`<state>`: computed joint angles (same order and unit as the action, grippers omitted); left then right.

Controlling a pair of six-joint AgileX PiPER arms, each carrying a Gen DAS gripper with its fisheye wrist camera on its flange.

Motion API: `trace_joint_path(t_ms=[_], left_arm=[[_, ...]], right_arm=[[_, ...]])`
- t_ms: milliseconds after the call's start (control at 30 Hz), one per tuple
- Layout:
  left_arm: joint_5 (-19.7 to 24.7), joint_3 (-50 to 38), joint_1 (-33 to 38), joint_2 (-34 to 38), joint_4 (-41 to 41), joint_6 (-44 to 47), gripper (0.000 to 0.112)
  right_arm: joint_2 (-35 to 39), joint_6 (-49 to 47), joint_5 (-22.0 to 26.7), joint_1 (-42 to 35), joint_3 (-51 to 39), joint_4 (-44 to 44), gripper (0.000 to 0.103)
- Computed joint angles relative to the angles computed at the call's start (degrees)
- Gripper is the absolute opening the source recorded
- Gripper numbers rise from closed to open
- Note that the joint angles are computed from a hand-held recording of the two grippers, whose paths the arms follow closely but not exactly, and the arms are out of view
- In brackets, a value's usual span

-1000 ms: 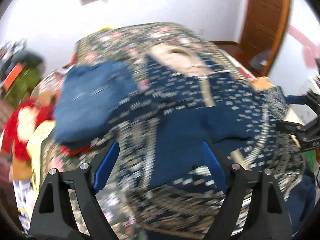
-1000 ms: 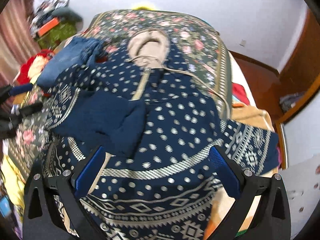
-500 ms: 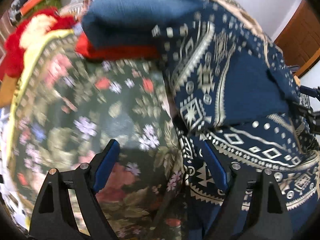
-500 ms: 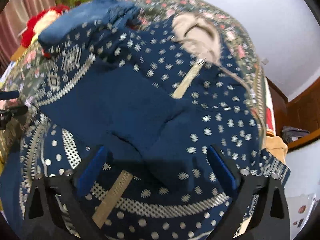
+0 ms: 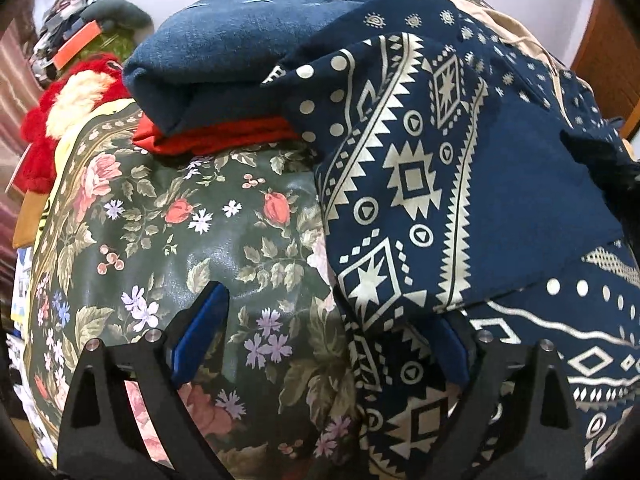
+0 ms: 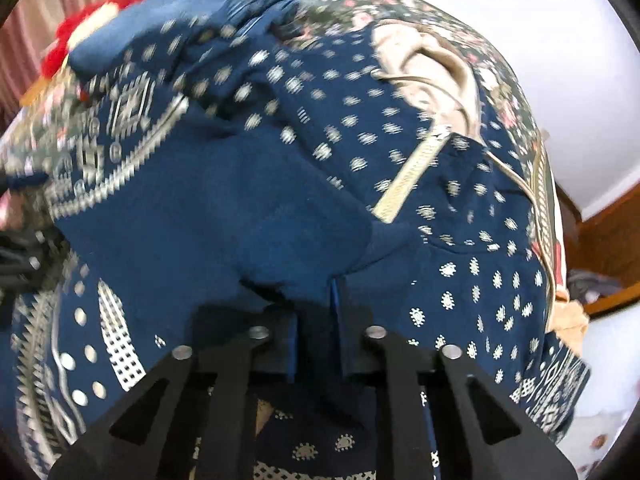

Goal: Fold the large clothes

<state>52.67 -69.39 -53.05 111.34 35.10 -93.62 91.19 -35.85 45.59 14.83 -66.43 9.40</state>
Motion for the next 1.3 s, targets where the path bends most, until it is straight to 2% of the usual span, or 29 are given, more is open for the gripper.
trace_joint_path(t_ms=[67,167,233,300,400,467,533,633,733,833,933,1033,1167,1300], left_arm=[[0.54,-1.58,0.21,1.07,-0.18,-0.17,0.093],[0.74,-0.91,0.62,0.55,-0.37,-0.77,0.093],[1.33,-1.18,1.16,0.64,-0.23,-1.28,0.093],[1.64,-0.35,1.75,0.05,0.41,-2.94,0.093],[4.55,-0.34,2.26,-0.16,1.15,-6.50,0.093],[4.50,0.85,2.69,-0.84,1.79,-8.70,0.093],[4.01,2.01,3.33,-1.53,2.04,-9.89,0.093],[6.39,1.47,3.25,-1.92,1.96,-10.45,0.093],[8.38,3.67,1.08,-4.57,3.64,-15.92,0.093],[7.91,6.23,0.44,-6.88,4.78,-19.99,0.093],[7.62,7.29,1.12,-7.01,4.27,-18.96,0.093],[9.27,5.22,0.24,-5.12,3.34,-18.36,0.093],[9.40,4.46,-0.80,-4.56,2.64,-19.90,0.093],[9.30,4.36,-0.90,-5.14,1.91,-18.66,0.093]], right_arm=[[-0.79,-2.97,3.51,-4.43,-3.36,7.39,0.009],[-3.70,-3.40,4.12,-8.81,-7.25,11.31,0.009],[-3.64,-4.65,7.84,-14.07,-12.73,16.77,0.008],[-4.27,-5.23,9.97,-17.49,-15.13,19.85,0.008],[-4.17,-6.70,11.77,-22.86,-17.89,23.50,0.008],[-3.34,-6.95,13.32,-24.42,-17.99,24.30,0.008],[-3.11,-8.09,13.85,-25.63,-15.82,23.85,0.008],[-3.05,-9.42,13.43,-27.30,-11.87,23.25,0.008],[-1.20,-9.04,14.25,-29.75,-10.37,23.39,0.008],[0.77,-8.75,14.63,-31.88,-9.56,22.03,0.009],[2.10,-8.01,14.07,-32.87,-9.05,19.92,0.009],[3.53,-7.73,15.03,-34.29,-9.28,18.52,0.010],[4.15,-7.16,15.42,-35.65,-9.36,15.17,0.018],[5.62,-5.93,18.02,-38.13,-11.28,12.43,0.035]])
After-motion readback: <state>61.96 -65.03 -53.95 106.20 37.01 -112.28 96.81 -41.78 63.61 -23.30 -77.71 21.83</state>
